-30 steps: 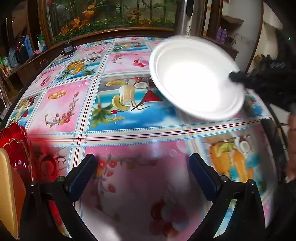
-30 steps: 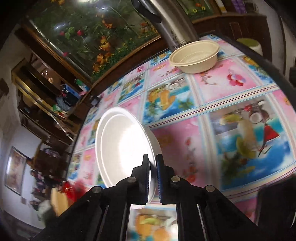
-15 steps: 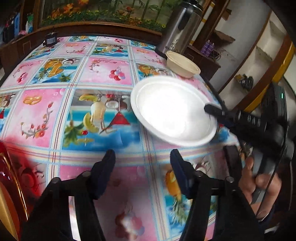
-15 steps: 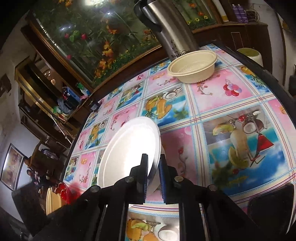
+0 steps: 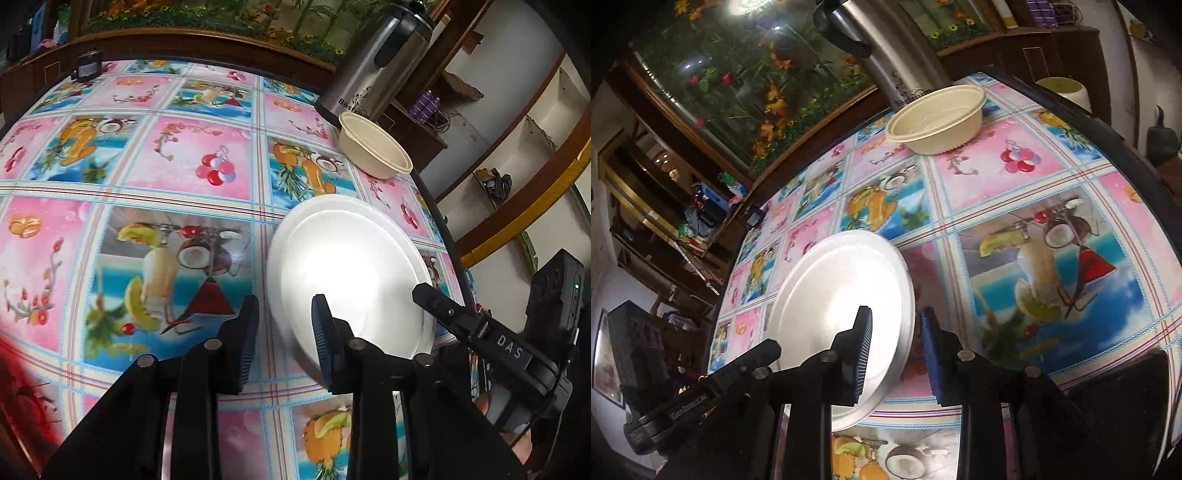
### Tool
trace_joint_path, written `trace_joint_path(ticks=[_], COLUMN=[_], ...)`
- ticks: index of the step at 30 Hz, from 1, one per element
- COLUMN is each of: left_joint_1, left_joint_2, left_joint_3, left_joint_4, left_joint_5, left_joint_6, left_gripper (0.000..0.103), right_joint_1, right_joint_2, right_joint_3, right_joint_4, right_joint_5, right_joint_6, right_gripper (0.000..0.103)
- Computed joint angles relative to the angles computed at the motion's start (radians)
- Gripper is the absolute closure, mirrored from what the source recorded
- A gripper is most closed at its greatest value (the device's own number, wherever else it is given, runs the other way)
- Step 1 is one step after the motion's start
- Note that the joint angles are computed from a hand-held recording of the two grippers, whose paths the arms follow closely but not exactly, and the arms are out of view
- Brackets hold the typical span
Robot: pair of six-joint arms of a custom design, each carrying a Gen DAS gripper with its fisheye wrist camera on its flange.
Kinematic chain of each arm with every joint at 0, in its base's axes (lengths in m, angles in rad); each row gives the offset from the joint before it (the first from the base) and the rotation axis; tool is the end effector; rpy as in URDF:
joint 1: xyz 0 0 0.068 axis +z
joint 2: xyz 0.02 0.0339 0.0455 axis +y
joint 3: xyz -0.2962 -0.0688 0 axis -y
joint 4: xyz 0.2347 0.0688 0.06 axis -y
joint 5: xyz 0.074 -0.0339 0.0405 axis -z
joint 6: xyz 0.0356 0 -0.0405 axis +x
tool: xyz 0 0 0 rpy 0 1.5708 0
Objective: Organize plates and bowls
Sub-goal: 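Close the left gripper on the white bowl rim beside the right gripper, then carry the white bowl with both grippers over the plate stack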
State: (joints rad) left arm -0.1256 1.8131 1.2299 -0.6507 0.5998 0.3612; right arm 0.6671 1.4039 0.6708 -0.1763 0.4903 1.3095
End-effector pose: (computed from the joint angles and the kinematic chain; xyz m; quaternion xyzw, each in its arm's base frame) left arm 0.3489 -0.0643 0.2243 0.2751 0.9021 -0.2704 0.1933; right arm 0.2069 0.1416 0.2099 0.3644 0.8457 0.1368 0.3650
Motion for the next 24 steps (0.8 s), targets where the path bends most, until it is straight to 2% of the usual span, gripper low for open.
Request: trace_joint_path(ticks=[1, 2, 3, 5, 9, 15, 20, 24], left_joint_1=[-0.011, -0.019, -0.022, -0.020, 0.008, 0.096, 0.192, 0.247], left_joint_2=[0.003, 0.000, -0.014, -0.043, -0.115, -0.211, -0.222, -0.232], left_joint_3=[-0.004, -0.015, -0.036, -0.072, -0.125, -0.217, -0.235, -0.255], left_joint_4=[0.007, 0.019, 0.047, 0.087, 0.124, 0.181, 0.173, 0.179], left_joint_5=[-0.006, -0.016, -0.027, -0.043, -0.061, -0.080, -0.048, -0.042], left_joint_6=[0.000, 0.001, 0.002, 0.014, 0.050, 0.117, 0.156, 0.185], left_gripper=[0.091, 0.091, 0.091, 0.091, 0.090, 0.089, 0.089, 0.089], right_joint_1=[-0.002, -0.004, -0.004, 0.008, 0.038, 0.063, 0.102, 0.144], right_joint_2=[0.007, 0.014, 0.019, 0.030, 0.035, 0.066, 0.114, 0.177], right_joint_3=[0.006, 0.011, 0.013, 0.034, 0.060, 0.077, 0.112, 0.181], right_joint_4=[-0.010, -0.016, -0.015, -0.049, -0.059, 0.009, 0.077, 0.038], right_joint_5=[0.000, -0.005, -0.010, 0.010, 0.043, 0.012, -0.004, 0.024], right_joint_6=[-0.004, -0.008, -0.012, -0.014, -0.041, -0.108, -0.194, -0.227], right_gripper=[0.077, 0.086, 0.091, 0.092, 0.093, 0.093, 0.093, 0.093])
